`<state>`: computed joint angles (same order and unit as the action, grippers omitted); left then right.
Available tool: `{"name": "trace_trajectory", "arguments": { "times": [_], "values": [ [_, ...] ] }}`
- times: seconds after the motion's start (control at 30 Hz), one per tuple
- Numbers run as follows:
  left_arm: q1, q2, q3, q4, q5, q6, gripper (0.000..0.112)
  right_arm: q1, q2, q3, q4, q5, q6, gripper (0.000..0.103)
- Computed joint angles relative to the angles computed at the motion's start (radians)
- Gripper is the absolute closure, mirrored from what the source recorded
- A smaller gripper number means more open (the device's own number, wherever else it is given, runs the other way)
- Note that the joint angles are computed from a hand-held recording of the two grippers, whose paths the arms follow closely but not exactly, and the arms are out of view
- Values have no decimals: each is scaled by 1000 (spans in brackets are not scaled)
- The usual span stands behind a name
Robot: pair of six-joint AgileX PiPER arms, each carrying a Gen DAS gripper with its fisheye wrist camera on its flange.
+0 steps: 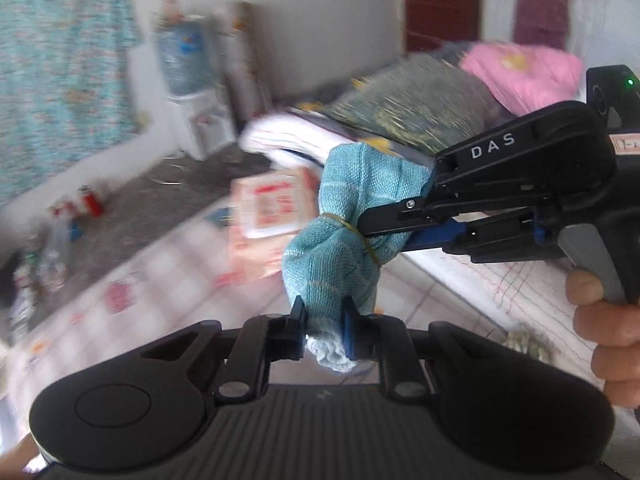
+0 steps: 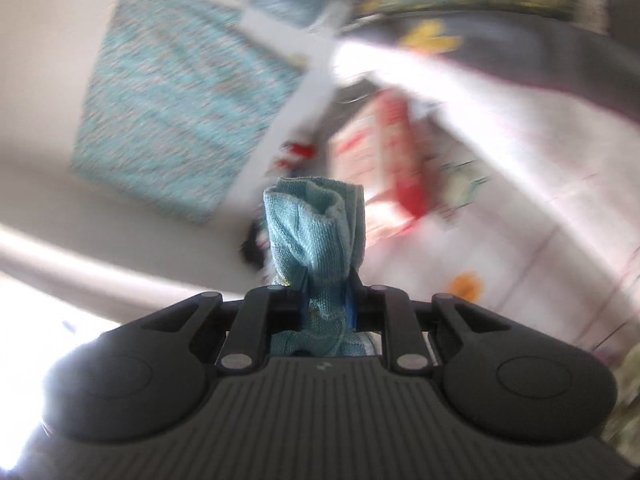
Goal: Organize soft objects
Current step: 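Carry the blue towel into the box and open the right tool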
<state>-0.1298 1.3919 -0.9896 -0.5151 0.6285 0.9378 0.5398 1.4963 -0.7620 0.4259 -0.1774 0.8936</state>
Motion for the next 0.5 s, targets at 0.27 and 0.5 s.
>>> {"name": "trace_trajectory", "arguments": {
  "times": [0.27,0.5],
  "values": [
    [651,-278,71,-133,337,261,94,263,172,-378,-15,127,-53,87],
    [1196,-179,55,-199,558,505,94,432,555,-1005,-156,493,8,87]
  ]
}}
